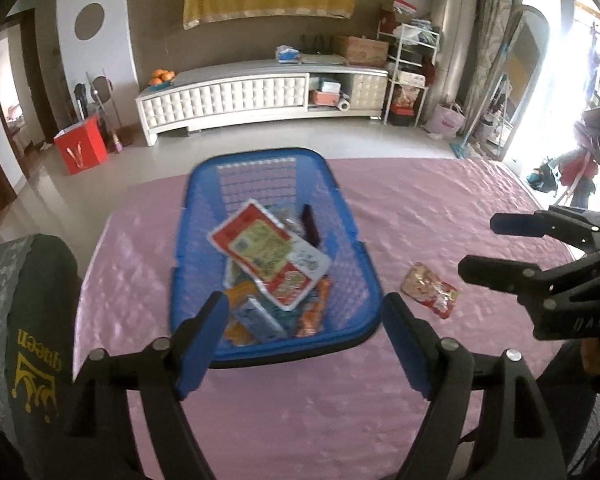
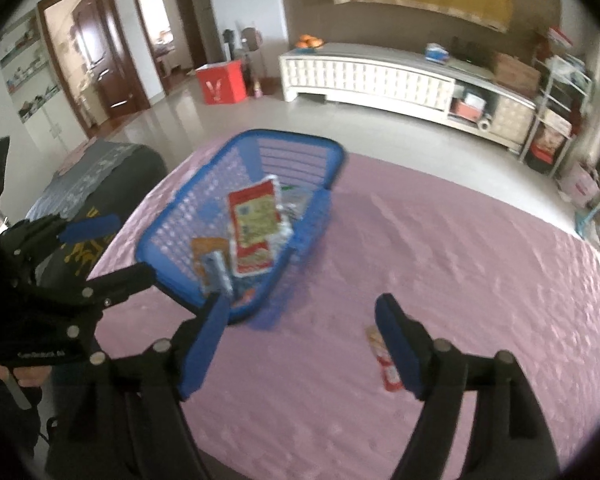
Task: Organize snacks
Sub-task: 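Move the right gripper to the red-and-white chip bag on the table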
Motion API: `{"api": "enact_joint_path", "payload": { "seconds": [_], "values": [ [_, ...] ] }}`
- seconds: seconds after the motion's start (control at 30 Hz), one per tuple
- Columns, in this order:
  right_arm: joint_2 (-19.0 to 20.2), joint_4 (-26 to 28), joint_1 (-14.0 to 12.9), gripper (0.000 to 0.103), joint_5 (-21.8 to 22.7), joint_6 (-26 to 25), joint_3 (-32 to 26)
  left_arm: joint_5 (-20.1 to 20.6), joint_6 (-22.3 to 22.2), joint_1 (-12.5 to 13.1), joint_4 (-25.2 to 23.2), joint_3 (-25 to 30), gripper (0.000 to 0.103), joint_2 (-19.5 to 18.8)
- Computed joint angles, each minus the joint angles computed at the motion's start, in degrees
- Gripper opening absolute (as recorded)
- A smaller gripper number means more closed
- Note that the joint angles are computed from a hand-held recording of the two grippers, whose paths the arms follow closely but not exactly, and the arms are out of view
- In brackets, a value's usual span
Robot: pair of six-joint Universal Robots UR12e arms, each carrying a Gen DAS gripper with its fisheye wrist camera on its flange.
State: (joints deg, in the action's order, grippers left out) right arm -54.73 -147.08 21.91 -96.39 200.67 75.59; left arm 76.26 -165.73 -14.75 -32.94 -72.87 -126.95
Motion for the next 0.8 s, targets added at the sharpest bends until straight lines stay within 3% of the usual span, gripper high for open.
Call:
{"api": "enact_joint_path", "payload": {
  "seconds": [0.23, 0.33, 0.57, 0.67, 0.8],
  "values": [
    [-1.7, -0.6, -1.5, 0.083, 0.0, 1.8, 4.8, 0.0, -1.3, -2.0, -0.7, -0.4, 0.077, -0.8],
    [-2.0, -0.5, -1.9, 0.085, 0.2, 1.6, 6.6, 2.4, -2.6, -3.1, 0.8, -1.8, 0.077, -0.6],
    [-2.1, -2.6, -3.0, 0.085, 1.4, 0.9, 11.0, 7.6, -11.4, -4.9, 4.0, -5.7, 0.077, -0.3],
    [-1.7, -3.0, -4.1, 0.085, 4.7, 0.4, 12.0, 11.1, -12.6, -5.9, 5.3, -6.5, 0.077, -0.5],
    [-0.7, -2.8, -4.7, 0.085, 5.7, -1.5, 12.4, 12.1, -15.8, -6.5, 5.4, -7.4, 0.077, -0.9]
  ]
}}
